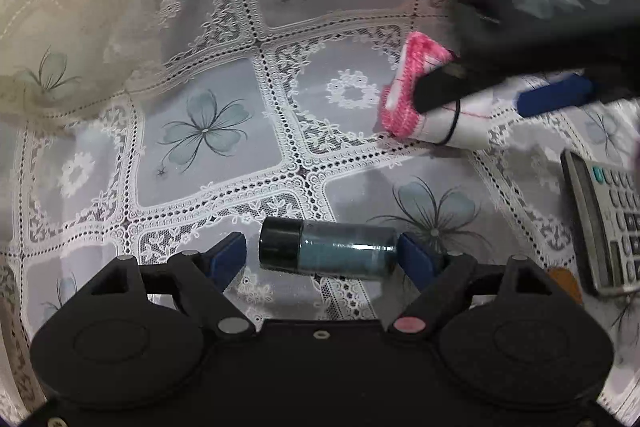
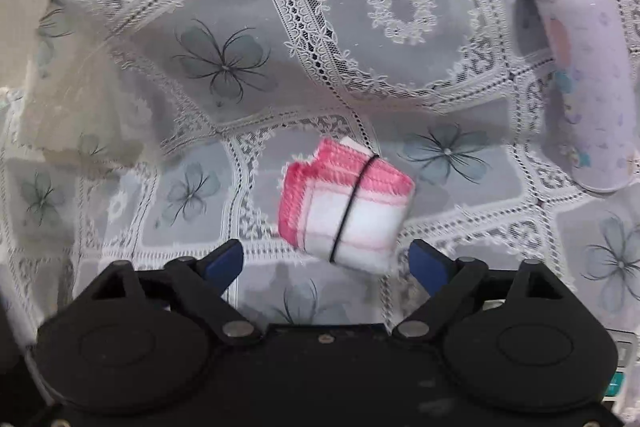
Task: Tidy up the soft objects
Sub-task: 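Close the left tool on the dark glass bottle, then close the right tool on the pink-edged white towel bundle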
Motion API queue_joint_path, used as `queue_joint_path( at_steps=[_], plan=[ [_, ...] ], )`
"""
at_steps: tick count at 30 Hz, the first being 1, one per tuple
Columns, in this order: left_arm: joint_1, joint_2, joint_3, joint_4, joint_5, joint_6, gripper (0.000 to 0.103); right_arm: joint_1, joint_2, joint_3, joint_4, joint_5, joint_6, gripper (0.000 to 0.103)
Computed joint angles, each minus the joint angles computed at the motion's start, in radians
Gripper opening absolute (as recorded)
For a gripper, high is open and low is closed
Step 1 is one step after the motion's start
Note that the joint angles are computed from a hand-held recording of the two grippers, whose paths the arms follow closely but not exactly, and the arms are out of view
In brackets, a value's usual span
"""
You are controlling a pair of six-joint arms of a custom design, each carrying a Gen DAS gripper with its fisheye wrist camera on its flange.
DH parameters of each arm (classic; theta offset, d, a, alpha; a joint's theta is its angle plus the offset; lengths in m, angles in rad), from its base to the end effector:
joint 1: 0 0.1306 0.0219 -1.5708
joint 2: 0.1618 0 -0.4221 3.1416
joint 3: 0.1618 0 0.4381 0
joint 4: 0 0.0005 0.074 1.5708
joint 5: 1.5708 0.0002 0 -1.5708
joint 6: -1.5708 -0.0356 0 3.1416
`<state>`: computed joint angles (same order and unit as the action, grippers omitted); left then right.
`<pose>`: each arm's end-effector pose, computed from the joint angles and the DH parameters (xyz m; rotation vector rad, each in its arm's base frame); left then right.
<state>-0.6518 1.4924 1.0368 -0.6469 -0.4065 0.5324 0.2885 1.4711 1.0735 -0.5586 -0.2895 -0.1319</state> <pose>0.4045 -0.2916 0.2632 0.0268 2.5342 0.0959 0.4902 0.1556 0.2938 -0.3170 2.5325 0.5323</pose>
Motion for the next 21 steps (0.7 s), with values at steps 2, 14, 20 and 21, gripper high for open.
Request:
queue_joint_path(
  at_steps=[2,14,20,21],
  plan=[
    [0.000,0.002,-0.003,0.006,-0.005,-0.014,0.080,0.016,0.032,0.029,-0.014,0.032,-0.036,0.095],
    [0.003,0.027,-0.005,0.046,-0.021,-0.052,0.080,0.028,0.121,0.091,-0.049,0.062,-0.034,0.073],
    [-0.013,0.028,-0.014,0.066,-0.042,-0.080,0.072,0.012,0.103,0.078,-0.046,0.038,0.028,0.071],
    [-0.012,0.027,-0.017,0.075,-0.036,-0.082,0.069,0.009,0.099,0.075,-0.045,0.033,0.034,0.071]
  ],
)
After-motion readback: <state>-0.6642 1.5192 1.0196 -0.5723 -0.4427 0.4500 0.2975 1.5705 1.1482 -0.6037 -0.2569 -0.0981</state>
